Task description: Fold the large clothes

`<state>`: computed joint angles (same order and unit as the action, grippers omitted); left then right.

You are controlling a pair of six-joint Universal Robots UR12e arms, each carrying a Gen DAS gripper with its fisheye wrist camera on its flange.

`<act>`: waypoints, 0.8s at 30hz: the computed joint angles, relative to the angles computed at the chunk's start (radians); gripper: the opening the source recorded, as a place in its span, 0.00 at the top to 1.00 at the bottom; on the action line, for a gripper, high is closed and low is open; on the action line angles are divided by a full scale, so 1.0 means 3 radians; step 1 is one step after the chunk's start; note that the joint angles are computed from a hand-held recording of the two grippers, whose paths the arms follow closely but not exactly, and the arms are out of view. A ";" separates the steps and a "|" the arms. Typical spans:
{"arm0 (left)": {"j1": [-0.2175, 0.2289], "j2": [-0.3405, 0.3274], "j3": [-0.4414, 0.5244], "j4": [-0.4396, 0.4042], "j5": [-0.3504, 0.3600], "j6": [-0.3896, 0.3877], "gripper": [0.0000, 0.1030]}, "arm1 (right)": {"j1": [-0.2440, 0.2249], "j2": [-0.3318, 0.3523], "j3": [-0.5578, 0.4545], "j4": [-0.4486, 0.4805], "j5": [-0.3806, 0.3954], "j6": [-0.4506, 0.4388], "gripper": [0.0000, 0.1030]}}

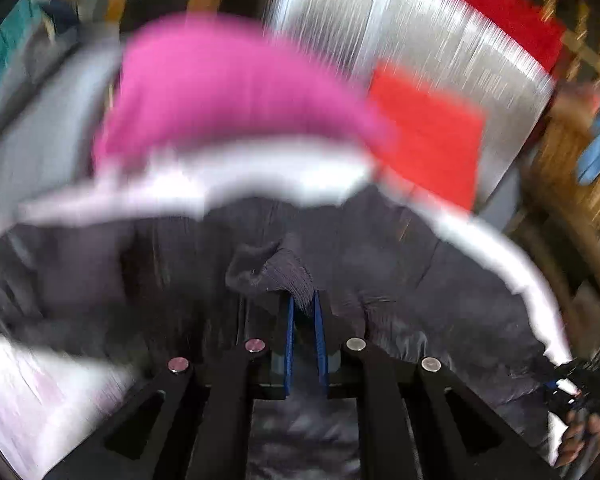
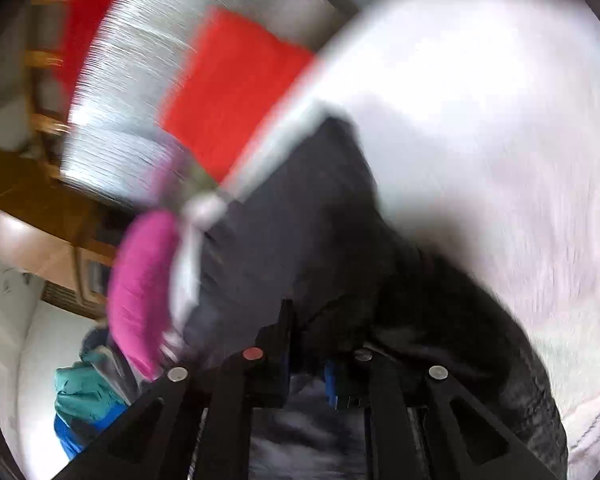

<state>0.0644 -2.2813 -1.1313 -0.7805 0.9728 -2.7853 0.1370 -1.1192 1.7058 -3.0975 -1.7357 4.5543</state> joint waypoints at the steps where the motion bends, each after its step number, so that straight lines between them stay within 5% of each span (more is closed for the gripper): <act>1: -0.0012 -0.0029 0.0021 -0.0116 0.0110 0.0018 0.90 | -0.0013 0.0011 0.0049 -0.0060 0.0110 0.0089 0.73; 3: 0.0017 -0.0058 -0.0002 -0.0156 0.0074 -0.0004 0.86 | 0.0002 0.0010 0.0094 -0.0238 0.0108 0.0094 0.45; 4: 0.0034 -0.0052 -0.0022 -0.0114 0.0032 -0.0008 0.84 | 0.0012 0.0004 0.0099 -0.0366 0.0118 0.0020 0.17; 5: 0.0037 -0.0042 -0.0020 -0.0115 0.0045 0.0008 0.82 | 0.0012 -0.0006 0.0094 -0.0428 0.0163 -0.0059 0.04; 10: 0.0103 0.0021 -0.0097 0.0316 0.0072 -0.0163 0.45 | 0.0018 -0.0169 0.0112 -0.0381 0.0483 -0.0448 0.03; 14: 0.0160 0.0027 -0.0094 0.0504 0.0034 -0.0406 0.43 | 0.0019 -0.0325 0.0227 -0.0275 0.0331 -0.0786 0.03; 18: 0.0105 0.0040 -0.0093 0.0417 -0.0160 -0.0145 0.43 | -0.0086 -0.0388 0.0260 0.0031 0.0077 -0.0857 0.04; 21: 0.0028 0.0044 -0.0096 0.0320 -0.0262 0.0167 0.43 | -0.0215 -0.0319 0.0084 0.0438 0.0194 -0.1051 0.15; 24: -0.0120 -0.0001 -0.0051 0.0165 0.0194 0.0469 0.43 | -0.0298 -0.0207 -0.0183 0.0971 0.0269 -0.1350 0.31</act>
